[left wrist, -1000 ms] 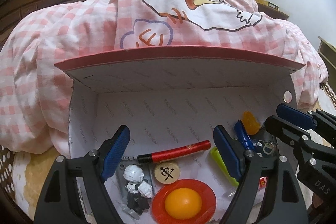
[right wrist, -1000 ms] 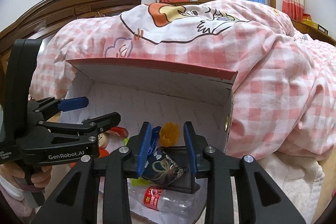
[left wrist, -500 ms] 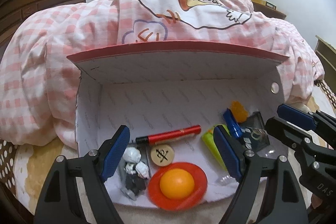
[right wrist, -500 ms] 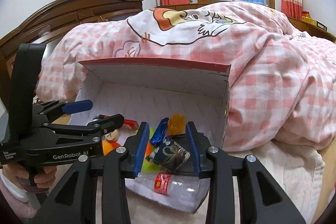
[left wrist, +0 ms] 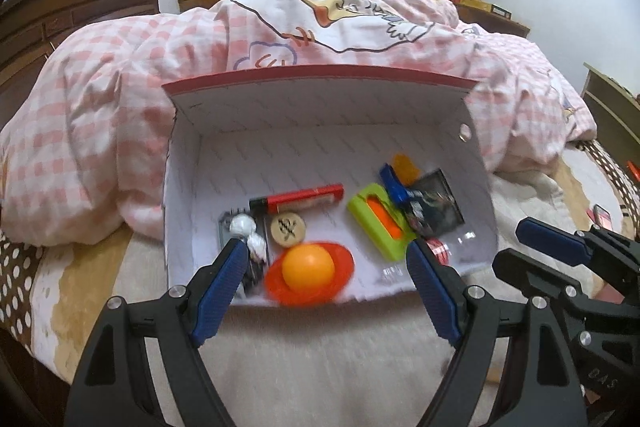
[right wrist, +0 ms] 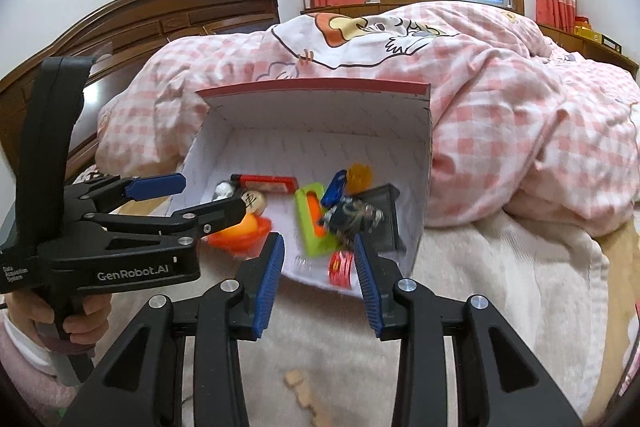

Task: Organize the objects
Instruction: 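Withdraw both tools toward the grey tape roll and wooden block puzzle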

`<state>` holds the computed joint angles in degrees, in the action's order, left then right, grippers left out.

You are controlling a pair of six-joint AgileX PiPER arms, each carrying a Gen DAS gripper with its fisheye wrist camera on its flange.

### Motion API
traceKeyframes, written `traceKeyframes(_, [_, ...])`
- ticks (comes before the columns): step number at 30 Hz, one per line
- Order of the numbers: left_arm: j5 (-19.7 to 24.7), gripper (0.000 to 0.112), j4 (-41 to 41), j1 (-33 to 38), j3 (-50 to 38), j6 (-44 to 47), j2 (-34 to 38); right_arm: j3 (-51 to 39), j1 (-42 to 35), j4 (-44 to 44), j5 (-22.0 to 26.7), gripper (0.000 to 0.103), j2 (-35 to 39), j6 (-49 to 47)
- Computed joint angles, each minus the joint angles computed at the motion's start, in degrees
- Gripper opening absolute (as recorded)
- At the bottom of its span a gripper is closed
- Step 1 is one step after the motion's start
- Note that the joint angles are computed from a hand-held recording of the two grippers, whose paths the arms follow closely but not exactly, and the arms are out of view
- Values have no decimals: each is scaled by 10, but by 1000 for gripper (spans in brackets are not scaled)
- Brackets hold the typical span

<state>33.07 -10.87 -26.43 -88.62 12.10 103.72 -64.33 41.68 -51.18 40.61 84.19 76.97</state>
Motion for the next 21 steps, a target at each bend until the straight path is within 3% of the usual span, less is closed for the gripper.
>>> traceKeyframes(11, [-42,83,-68,-1,207,92,-130,95,113,-28,76,37,-51,127])
traceKeyframes(21, [-44,83,-144,-13,351,210,-191,173,158,-41,89,37,-80,229])
